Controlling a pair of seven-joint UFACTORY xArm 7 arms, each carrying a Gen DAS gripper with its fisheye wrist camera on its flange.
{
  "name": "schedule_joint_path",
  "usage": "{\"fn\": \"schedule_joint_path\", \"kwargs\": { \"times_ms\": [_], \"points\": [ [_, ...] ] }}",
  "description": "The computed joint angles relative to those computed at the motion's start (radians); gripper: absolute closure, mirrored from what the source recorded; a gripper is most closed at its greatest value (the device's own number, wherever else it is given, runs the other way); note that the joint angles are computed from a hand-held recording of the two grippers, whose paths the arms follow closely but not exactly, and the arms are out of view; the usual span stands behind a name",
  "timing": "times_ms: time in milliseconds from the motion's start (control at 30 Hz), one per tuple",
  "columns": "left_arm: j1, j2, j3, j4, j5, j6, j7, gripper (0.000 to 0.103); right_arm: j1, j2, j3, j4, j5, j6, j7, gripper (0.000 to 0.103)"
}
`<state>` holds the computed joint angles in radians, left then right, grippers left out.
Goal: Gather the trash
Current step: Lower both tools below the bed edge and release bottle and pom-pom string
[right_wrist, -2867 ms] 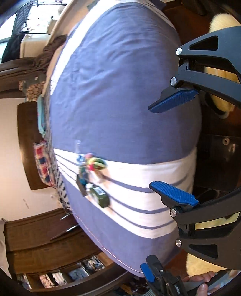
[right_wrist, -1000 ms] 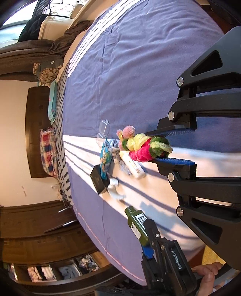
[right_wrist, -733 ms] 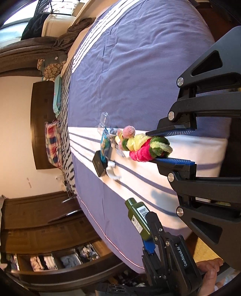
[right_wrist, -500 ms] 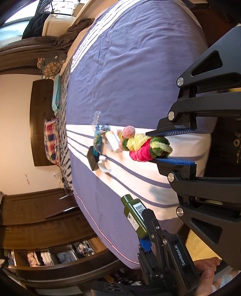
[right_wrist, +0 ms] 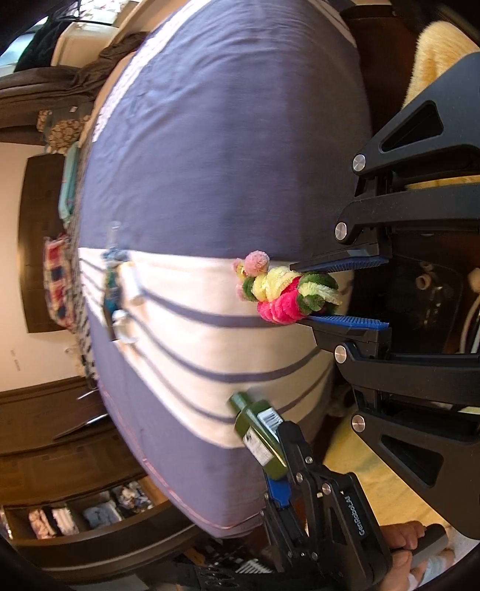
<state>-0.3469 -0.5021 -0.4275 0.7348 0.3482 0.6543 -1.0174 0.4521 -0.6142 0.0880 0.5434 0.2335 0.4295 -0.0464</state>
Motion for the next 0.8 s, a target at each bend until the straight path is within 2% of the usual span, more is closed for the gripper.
{"fn": "schedule_joint_path", "kwargs": {
  "times_ms": [233,433,567,800],
  "points": [
    [-0.067,0.024,0.007,-0.084,-0.07,-0.03,0.0,0.064,0.022,0.004,-0.017,-0.043,0.031,0.043,-0.021,0.081],
    [-0.136,0.095,0.042,-0.133,-0.16,-0.1,0.034,0.064,0.06,0.035,-0.045,-0.075,0.101,0.086,-0.051,0.081],
    [-0.157,0.154,0.069,-0.142,-0.202,-0.144,0.062,0.064,0.059,0.088,-0.039,-0.079,0.136,0.094,-0.069,0.081],
    [-0.181,0.215,0.124,-0.156,-0.295,-0.17,0.137,0.064,0.044,0.169,-0.013,-0.066,0.171,0.096,-0.076,0.081]
  ]
}}
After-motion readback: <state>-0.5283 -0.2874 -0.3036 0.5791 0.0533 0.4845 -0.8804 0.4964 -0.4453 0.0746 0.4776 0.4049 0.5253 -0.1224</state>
